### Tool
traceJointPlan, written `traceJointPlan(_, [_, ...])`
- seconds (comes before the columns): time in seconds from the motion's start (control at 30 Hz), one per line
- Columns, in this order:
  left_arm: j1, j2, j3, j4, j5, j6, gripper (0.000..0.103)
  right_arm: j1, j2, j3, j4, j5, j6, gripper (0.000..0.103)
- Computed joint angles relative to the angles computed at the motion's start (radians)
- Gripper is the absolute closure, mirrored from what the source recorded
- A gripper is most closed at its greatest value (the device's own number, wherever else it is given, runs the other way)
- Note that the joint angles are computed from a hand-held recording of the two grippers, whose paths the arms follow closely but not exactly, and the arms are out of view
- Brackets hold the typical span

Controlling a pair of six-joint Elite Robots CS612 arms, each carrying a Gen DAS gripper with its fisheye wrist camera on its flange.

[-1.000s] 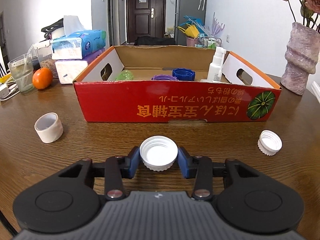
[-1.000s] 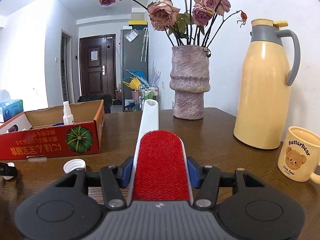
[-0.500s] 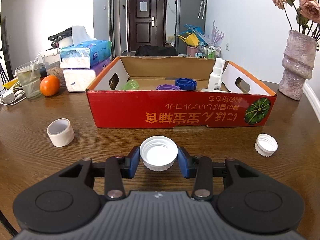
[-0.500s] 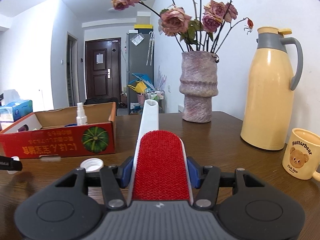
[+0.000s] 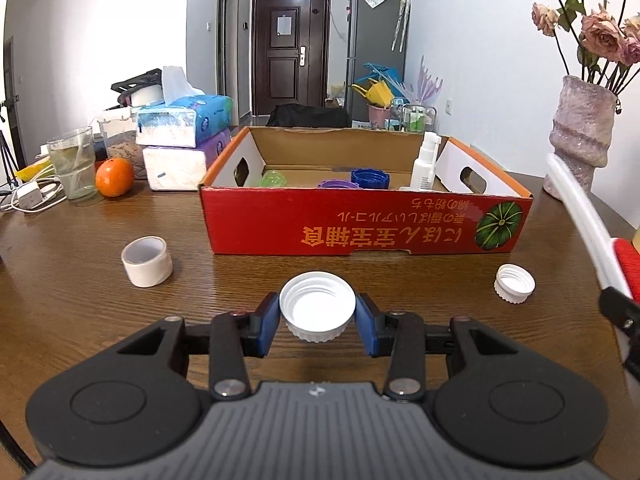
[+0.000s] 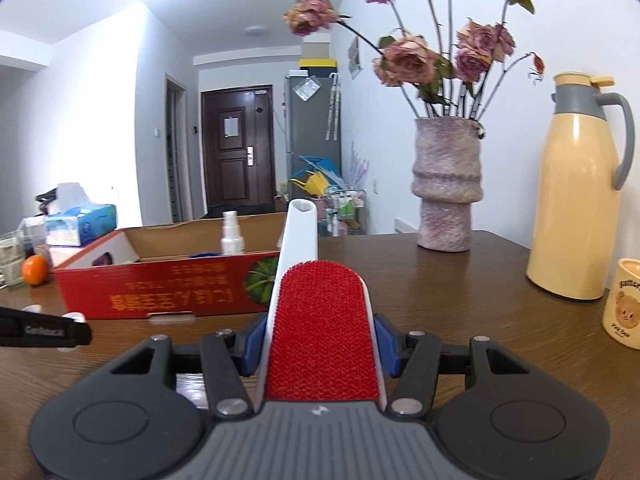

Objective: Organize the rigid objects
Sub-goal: 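Carry the lint brush and white cap over the cardboard box with both grippers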

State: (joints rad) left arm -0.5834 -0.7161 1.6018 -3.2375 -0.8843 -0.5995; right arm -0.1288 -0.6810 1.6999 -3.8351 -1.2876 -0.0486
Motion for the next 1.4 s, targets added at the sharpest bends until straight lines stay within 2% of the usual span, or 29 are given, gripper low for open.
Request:
traceJointPlan(0.4, [-0.009, -0.026, 0.044, -0.1, 0.022, 0.021, 0.062, 0.03, -0.009, 0.011, -0.01, 0.034, 0.023, 0.048])
traceJointPlan(0.67, [-0.001, -0.037, 0.047, -0.144, 0.027, 0.024, 0.062, 0.043, -0.016, 0.003, 0.012, 0.084, 0.043, 0.048])
traceJointPlan(0.9, [0.008, -0.036, 0.028, -0.169, 0.044, 0.037, 0.062, 0.057, -0.009, -0.026, 0.009, 0.076, 0.057, 0.048])
traceJointPlan(1.4, [0.039, -0.017, -0.024, -0.176, 0.037, 0.01, 0.062, 0.083, 0.03, -0.126, 0.032, 0.067, 0.102, 0.048])
